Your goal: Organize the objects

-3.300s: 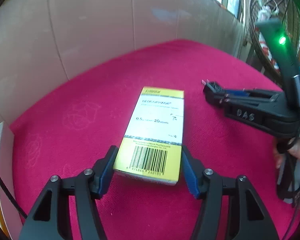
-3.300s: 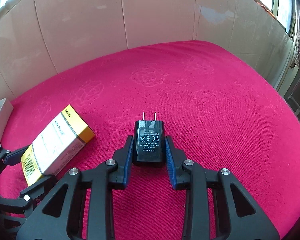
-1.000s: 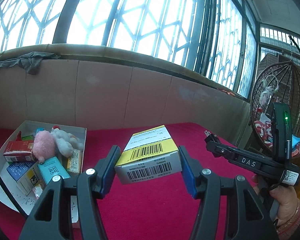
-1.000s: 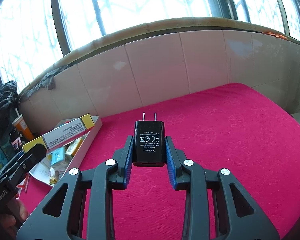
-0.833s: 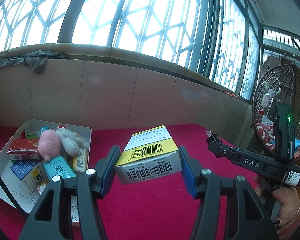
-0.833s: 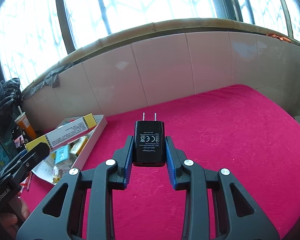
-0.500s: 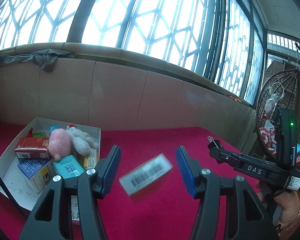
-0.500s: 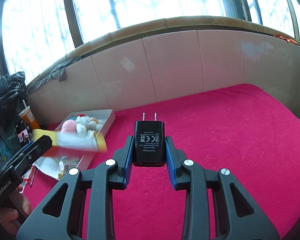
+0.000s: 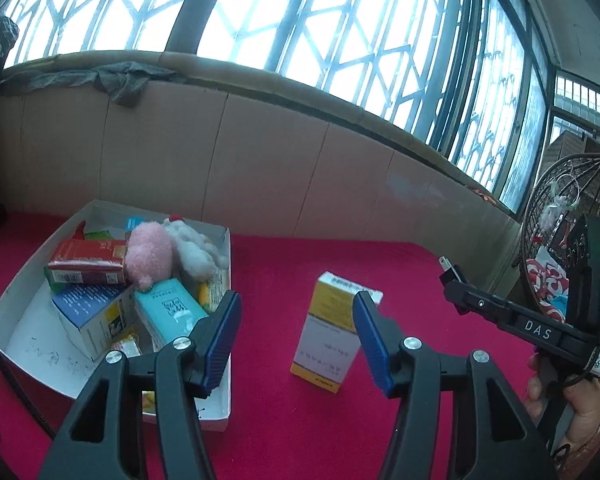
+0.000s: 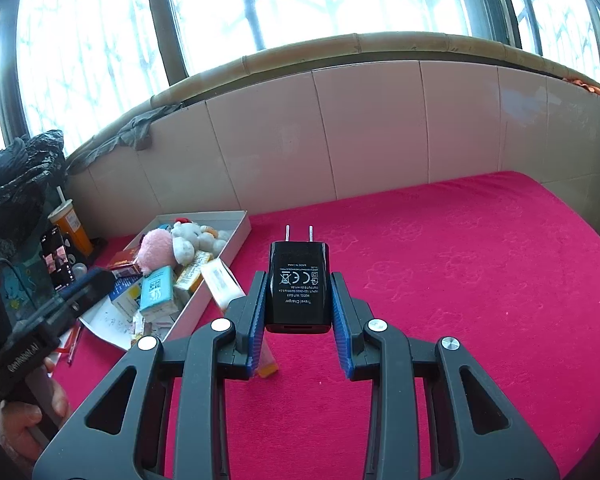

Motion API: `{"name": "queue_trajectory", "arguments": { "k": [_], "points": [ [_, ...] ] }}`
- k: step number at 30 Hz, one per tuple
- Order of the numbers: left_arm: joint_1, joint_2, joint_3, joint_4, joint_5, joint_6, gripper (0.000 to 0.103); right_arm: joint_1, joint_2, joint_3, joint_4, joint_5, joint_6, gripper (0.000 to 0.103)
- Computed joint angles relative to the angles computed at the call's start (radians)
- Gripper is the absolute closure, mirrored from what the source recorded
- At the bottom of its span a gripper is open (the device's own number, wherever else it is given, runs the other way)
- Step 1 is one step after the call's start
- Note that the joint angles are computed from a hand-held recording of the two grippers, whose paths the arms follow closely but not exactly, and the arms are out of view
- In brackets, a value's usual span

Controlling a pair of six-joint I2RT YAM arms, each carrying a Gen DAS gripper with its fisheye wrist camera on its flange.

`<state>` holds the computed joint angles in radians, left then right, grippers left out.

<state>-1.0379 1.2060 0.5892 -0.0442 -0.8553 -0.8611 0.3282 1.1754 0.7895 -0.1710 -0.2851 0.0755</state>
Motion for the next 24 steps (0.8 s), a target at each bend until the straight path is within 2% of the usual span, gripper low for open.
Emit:
{"name": "queue_trajectory", "arguments": {
  "k": [5,10,12,14,16,24],
  "points": [
    [0.027,0.129,0.037,0.045,0.086,-0.001,0.017,-0.021,0.004,-0.006,0.011,-0.018,0.013,0.074],
    [0.007,0.291,0.110,0.079,0.078,0.007,0.013,-0.088,0.018,-0.011,0.020,-0.077,0.020,0.074],
    [-0.007,0.356,0.157,0.068,0.047,0.048,0.000,-0.119,0.026,-0.012,0.024,-0.107,0.023,0.074],
    [-0.018,0.420,0.211,0.047,0.008,0.102,0.000,-0.149,0.034,-0.012,0.028,-0.138,0.027,0.074],
    [0.002,0.450,0.244,0.034,0.016,0.133,0.000,-0.177,0.041,-0.014,0.033,-0.167,0.027,0.074],
    [0.122,0.489,0.254,0.159,0.154,0.297,0.000,-0.259,0.086,-0.006,0.047,-0.251,0.030,0.074]
  ]
}}
